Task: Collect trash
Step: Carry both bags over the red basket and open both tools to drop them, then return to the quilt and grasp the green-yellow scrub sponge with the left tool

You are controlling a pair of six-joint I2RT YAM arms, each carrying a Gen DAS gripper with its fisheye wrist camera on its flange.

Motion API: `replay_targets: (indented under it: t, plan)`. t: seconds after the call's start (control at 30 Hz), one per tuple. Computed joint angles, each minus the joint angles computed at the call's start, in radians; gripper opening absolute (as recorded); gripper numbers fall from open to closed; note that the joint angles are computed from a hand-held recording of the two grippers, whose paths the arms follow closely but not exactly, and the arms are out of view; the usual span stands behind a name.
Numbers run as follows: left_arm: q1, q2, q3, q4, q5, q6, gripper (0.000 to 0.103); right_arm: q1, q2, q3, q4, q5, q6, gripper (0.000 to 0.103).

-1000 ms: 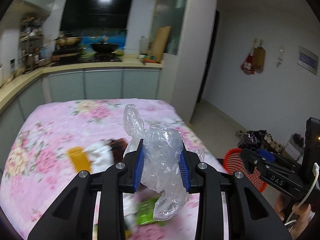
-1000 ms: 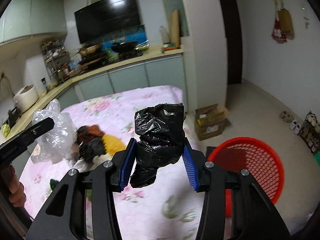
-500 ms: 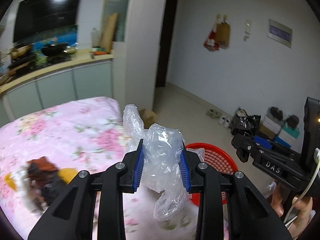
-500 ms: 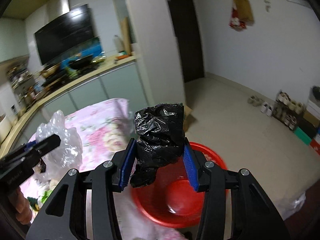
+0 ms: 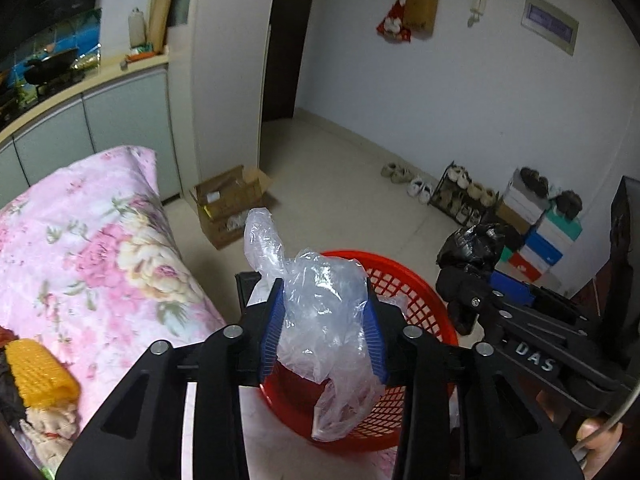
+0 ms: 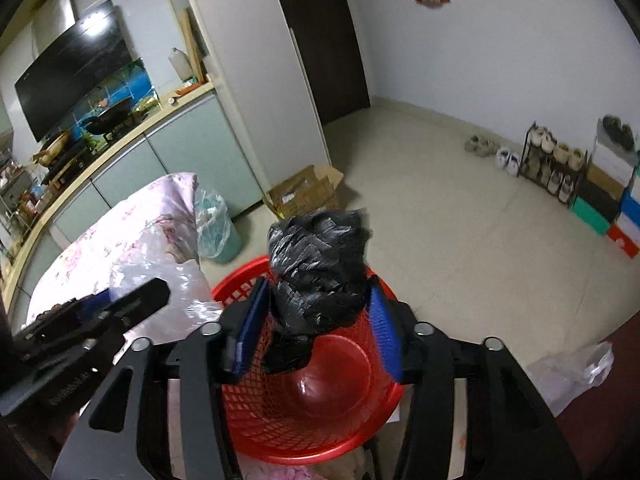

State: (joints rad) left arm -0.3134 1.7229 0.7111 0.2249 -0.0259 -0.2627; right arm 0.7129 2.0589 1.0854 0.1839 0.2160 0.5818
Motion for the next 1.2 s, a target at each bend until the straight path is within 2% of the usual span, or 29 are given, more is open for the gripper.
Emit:
replay_targets:
  t: [0.03, 0.07, 0.1, 0.3, 0.57, 0.77, 0.97, 1.2]
  plan:
    - [-0.004, 0.016, 0.01, -0.002, -0.003, -0.003, 0.047, -0.009, 0.004, 0.003, -0.002, -0.012, 0.005, 0.065]
    - [-0.002, 0.032, 0.019, -0.003, -0.006, -0.006, 0.05, -0.014, 0.008, 0.005, -0.008, -0.021, 0.018, 0.067]
    - [0.0, 0.045, 0.02, 0.004, -0.012, -0.009, 0.056, -0.018, 0.011, 0.006, -0.01, -0.03, 0.026, 0.067]
    - [0.008, 0.032, -0.012, 0.037, -0.011, -0.021, 0.069, -0.02, -0.006, -0.004, -0.01, -0.03, 0.02, 0.067]
    - [0.025, -0.161, -0.155, 0.051, -0.047, -0.023, 0.076, 0.01, -0.084, -0.061, 0.024, 0.036, -0.004, 0.068]
    - [0.065, -0.359, -0.263, 0.001, -0.099, -0.019, 0.076, 0.082, -0.147, -0.096, 0.064, 0.108, -0.026, 0.075]
    - [0.142, -0.596, -0.353, -0.119, -0.114, 0.004, 0.077, 0.151, -0.186, -0.116, 0.091, 0.135, -0.045, 0.08]
    - [0.348, -0.938, -0.416, -0.372, -0.018, 0.096, 0.077, 0.23, -0.176, -0.074, 0.05, 0.161, -0.079, 0.081]
